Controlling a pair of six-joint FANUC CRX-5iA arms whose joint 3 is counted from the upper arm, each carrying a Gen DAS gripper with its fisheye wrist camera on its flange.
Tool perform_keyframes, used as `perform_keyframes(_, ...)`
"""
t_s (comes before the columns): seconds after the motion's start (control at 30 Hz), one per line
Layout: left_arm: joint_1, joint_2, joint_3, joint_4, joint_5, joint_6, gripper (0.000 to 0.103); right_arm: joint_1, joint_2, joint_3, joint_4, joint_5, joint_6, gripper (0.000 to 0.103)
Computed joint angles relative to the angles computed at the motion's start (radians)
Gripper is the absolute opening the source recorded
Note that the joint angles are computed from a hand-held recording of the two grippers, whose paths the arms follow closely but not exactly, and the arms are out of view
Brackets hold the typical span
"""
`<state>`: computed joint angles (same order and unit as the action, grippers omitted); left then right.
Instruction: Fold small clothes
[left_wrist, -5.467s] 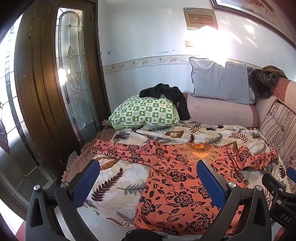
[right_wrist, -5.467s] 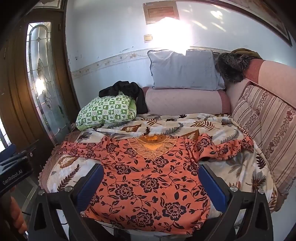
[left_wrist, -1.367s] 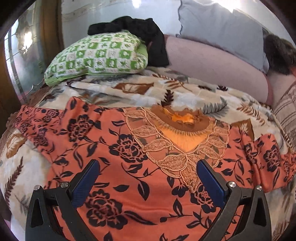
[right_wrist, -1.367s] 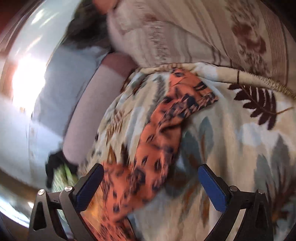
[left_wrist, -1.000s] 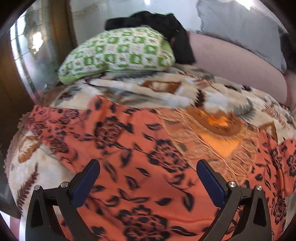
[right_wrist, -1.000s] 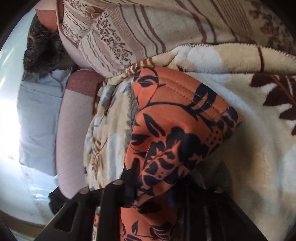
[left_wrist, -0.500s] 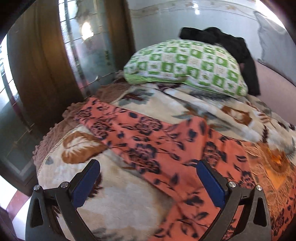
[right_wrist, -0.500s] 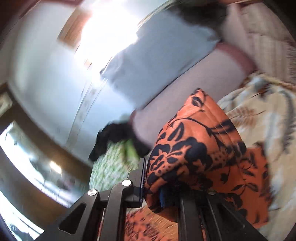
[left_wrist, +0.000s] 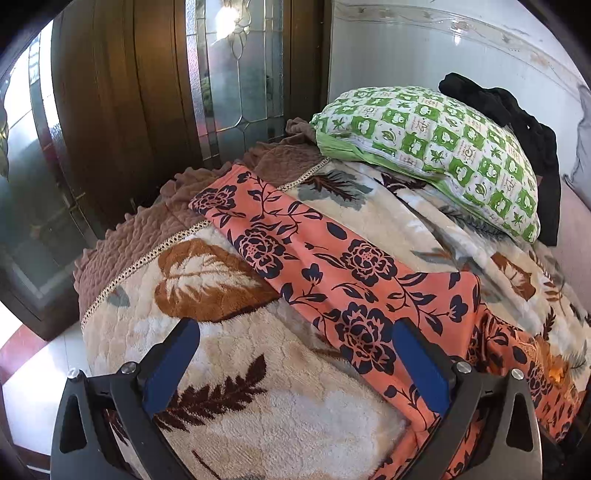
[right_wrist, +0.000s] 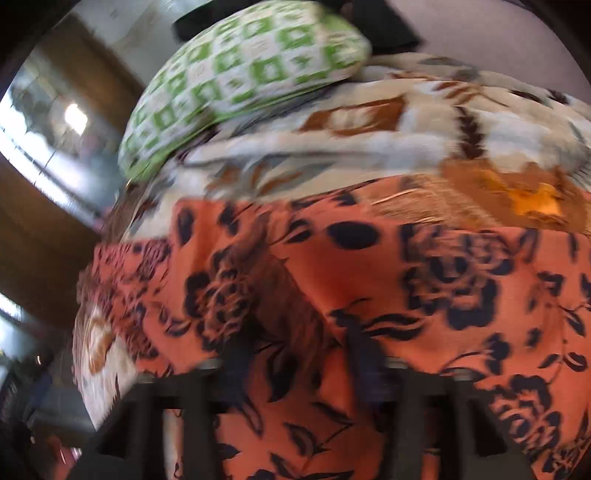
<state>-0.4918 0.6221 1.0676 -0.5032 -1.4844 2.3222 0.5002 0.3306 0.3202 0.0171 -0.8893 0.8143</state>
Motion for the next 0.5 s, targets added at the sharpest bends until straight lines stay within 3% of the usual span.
perform_keyframes(0.1, 0.006, 0.019, 0.028, 0.015, -0.028, -0.017, 0.103, -0.009, -0.035, 0.001, -0.084, -0.011, 0.115, 0.080)
perform_keyframes(0.17, 0.009, 0.019, 0.029, 0.017, -0.037, -0.012, 0.103, -0.020, -0.112, -0.061, -0.130, 0.036, 0.151, 0.080)
perform_keyframes(0.3, 0.031, -0.001, -0.016, 0.063, -0.019, 0.024, 0.103, -0.021, -0.235, -0.245, 0.049, 0.140, -0.040, 0.079)
perform_keyframes(0.33, 0.037, -0.005, -0.029, 0.077, -0.012, 0.031, 0.103, -0.034, -0.245, -0.272, 0.068, 0.140, -0.080, 0.068)
perform_keyframes(0.37, 0.044, -0.008, -0.039, 0.091, -0.007, 0.033, 0.103, -0.053, -0.244, -0.286, 0.074, 0.112, -0.115, 0.050)
perform_keyframes(0.43, 0.056, -0.005, -0.045, 0.105, -0.014, 0.038, 0.103, -0.085, -0.227, -0.285, 0.068, 0.009, -0.155, 0.039)
perform_keyframes(0.5, 0.064, -0.004, -0.048, 0.103, -0.028, 0.056, 0.103, -0.101, -0.266, -0.356, 0.073, 0.046, -0.152, 0.022)
